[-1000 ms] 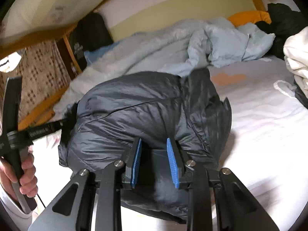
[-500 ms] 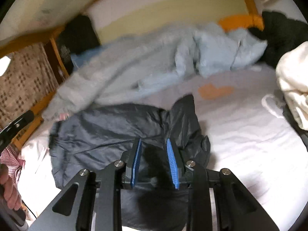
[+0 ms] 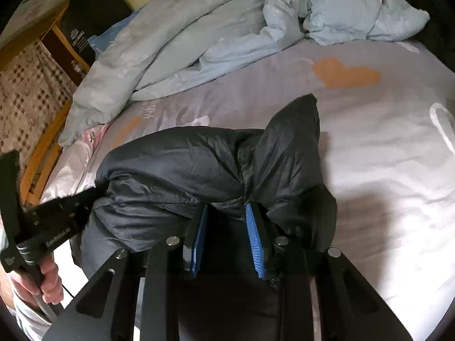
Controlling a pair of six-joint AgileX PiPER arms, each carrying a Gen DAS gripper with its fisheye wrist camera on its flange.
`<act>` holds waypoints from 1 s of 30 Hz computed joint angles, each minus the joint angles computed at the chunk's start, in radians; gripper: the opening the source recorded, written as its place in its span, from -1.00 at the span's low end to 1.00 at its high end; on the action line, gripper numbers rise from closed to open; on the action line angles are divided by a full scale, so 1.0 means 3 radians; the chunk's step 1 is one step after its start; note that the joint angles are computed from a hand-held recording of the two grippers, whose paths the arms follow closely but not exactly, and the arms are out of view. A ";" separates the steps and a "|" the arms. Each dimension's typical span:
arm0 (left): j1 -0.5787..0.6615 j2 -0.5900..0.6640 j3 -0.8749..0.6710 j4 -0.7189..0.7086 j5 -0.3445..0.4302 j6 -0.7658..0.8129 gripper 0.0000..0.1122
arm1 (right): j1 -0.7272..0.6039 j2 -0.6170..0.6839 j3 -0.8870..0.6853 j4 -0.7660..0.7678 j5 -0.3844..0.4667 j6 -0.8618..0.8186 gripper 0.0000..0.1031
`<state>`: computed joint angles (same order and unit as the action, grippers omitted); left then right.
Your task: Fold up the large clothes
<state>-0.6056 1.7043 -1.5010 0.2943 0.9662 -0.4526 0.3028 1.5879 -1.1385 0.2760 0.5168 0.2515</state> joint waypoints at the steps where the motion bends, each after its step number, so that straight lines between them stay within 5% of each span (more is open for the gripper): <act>1: 0.0019 -0.0005 0.0059 -0.0033 -0.0038 0.0021 -0.52 | 0.0027 0.0011 0.0023 -0.0027 -0.0043 0.0034 -0.41; 15: 0.0075 -0.0078 0.0468 -0.0015 -0.0363 0.0010 -0.52 | 0.0449 0.0115 0.0205 -0.1247 -0.0365 0.1119 -0.42; 23: 0.0063 -0.0292 0.0692 0.0038 -0.0600 -0.0112 -0.50 | 0.0522 0.0086 0.0239 -0.1506 -0.0353 0.1327 -0.41; 25: 0.0035 -0.0565 0.0904 0.0116 -0.0754 -0.0293 -0.03 | 0.0534 -0.0037 0.0258 -0.1502 -0.0276 0.1300 -0.41; 26: 0.0017 -0.0736 0.1041 0.0207 -0.0835 -0.0462 0.58 | 0.0508 -0.0131 0.0307 -0.1402 -0.0281 0.1221 -0.36; 27: 0.0009 -0.0892 0.1179 0.0298 -0.0923 -0.0624 0.84 | 0.0465 -0.0301 0.0426 -0.1240 -0.0344 0.1092 -0.22; 29: 0.0082 -0.1131 0.1360 0.0137 -0.1023 -0.0564 0.83 | 0.0408 -0.0665 0.0729 -0.1225 -0.0561 0.1206 0.73; 30: 0.0134 -0.1153 0.1353 -0.0036 -0.0966 -0.0419 0.83 | 0.0410 -0.0792 0.0850 -0.1352 -0.0661 0.1394 0.77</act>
<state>-0.5654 1.3582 -1.0951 0.2835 0.6764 -0.5784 0.4257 1.3501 -0.8835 -0.1295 0.3185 0.6697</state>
